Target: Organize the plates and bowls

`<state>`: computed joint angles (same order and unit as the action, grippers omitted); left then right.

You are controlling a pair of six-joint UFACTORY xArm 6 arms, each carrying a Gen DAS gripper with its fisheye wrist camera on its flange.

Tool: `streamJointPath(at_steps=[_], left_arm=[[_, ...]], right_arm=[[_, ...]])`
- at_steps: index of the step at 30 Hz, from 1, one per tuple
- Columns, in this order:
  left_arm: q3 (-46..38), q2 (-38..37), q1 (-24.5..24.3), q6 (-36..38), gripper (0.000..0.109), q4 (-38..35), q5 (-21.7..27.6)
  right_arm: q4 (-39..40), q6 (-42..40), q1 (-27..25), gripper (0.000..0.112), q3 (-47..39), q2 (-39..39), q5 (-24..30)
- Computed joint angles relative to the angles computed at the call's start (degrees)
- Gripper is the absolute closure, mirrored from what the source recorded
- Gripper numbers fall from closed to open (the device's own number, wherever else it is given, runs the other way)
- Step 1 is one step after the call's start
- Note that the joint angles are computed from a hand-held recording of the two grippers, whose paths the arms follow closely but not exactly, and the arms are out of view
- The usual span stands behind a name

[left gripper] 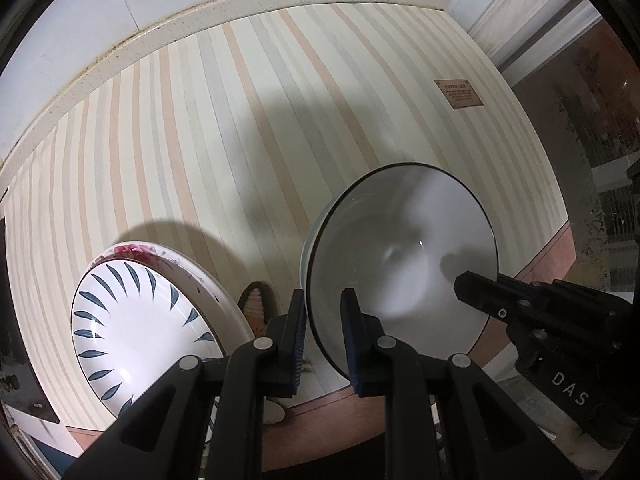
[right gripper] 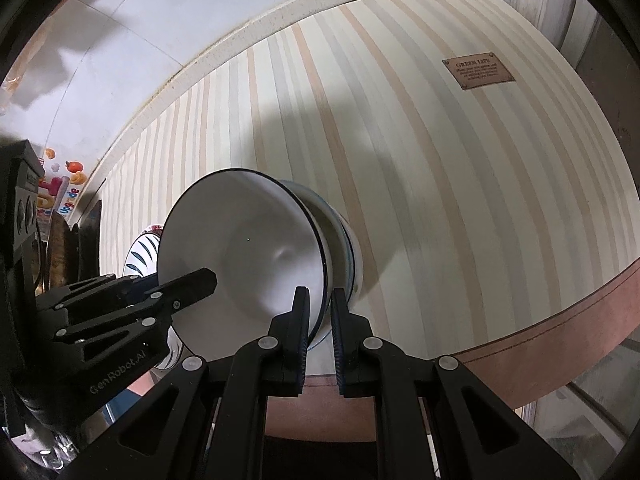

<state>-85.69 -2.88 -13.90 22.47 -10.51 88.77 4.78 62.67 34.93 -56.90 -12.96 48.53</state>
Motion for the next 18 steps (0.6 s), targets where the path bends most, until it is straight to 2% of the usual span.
streamJointPath(at_steps=[8, 18], left_arm=[[0.95, -0.29, -0.64, -0.01, 0.094, 1.00, -1.09], [0.91, -0.07, -0.46, -0.65, 0.093, 0.75, -1.67]], right_arm=[[-0.22, 0.40, -0.41, 0.100, 0.18, 0.05, -0.57], [-0.31, 1.70, -0.74, 0.094, 1.27, -0.72, -1.79]])
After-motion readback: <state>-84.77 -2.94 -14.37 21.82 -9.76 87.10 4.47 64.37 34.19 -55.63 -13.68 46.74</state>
